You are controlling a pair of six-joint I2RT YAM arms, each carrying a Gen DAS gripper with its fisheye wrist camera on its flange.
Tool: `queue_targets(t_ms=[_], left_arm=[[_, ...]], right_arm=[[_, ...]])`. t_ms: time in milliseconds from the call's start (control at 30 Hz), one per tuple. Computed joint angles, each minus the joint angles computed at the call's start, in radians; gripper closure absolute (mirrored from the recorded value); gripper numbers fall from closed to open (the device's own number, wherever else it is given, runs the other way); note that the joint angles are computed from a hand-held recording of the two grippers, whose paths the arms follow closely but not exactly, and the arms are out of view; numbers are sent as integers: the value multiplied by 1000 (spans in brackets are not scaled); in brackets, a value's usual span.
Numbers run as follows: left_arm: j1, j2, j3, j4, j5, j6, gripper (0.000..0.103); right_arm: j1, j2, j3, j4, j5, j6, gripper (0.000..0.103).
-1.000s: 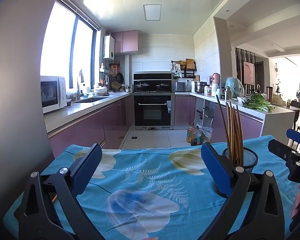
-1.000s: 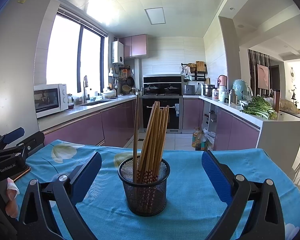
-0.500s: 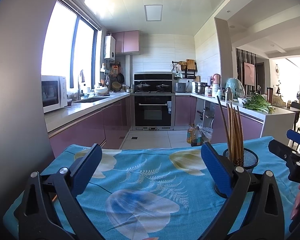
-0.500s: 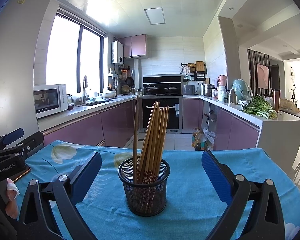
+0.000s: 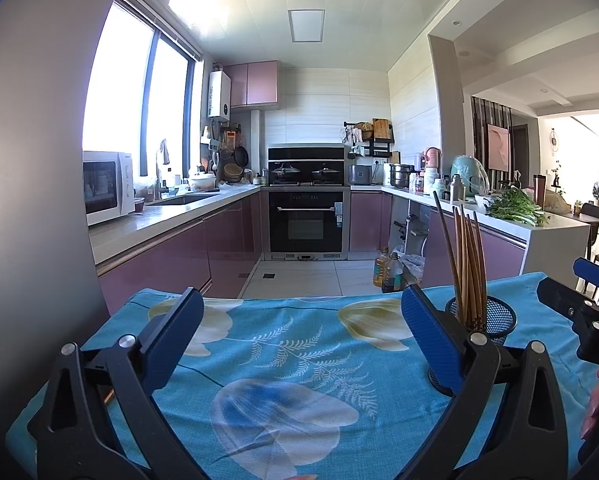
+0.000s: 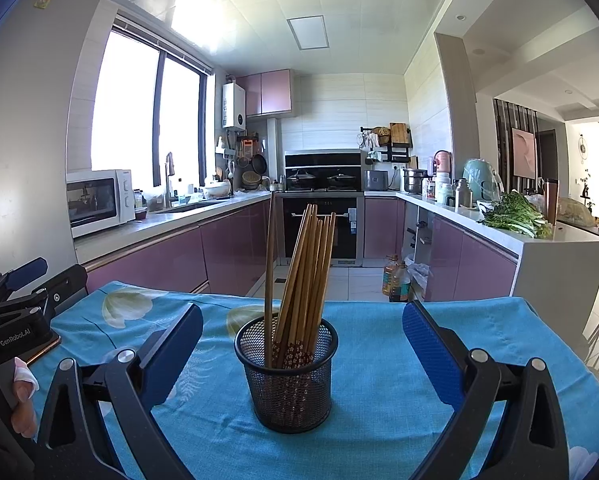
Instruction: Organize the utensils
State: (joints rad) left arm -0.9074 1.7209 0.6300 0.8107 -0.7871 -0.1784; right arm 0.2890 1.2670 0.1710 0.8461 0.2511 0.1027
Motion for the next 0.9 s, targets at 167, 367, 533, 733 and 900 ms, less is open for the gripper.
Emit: queue_targets(t_ms=[167, 367, 533, 733, 900], left_arm=[[-1, 0, 0, 1, 1, 0, 6], [-1, -1, 0, 0, -1, -1, 6], [-1, -1, -1, 1, 0, -1, 6], [1, 1, -1, 2, 4, -2, 6], [-1, 1, -1, 4, -1, 0, 6]], right_arm=[[-1, 1, 0, 1, -2, -1, 6], [6, 3, 4, 2, 10, 3, 6], [13, -2, 2, 1, 17, 3, 6], [18, 5, 6, 7, 24, 8, 6], [17, 13, 8, 13, 23, 8, 6]])
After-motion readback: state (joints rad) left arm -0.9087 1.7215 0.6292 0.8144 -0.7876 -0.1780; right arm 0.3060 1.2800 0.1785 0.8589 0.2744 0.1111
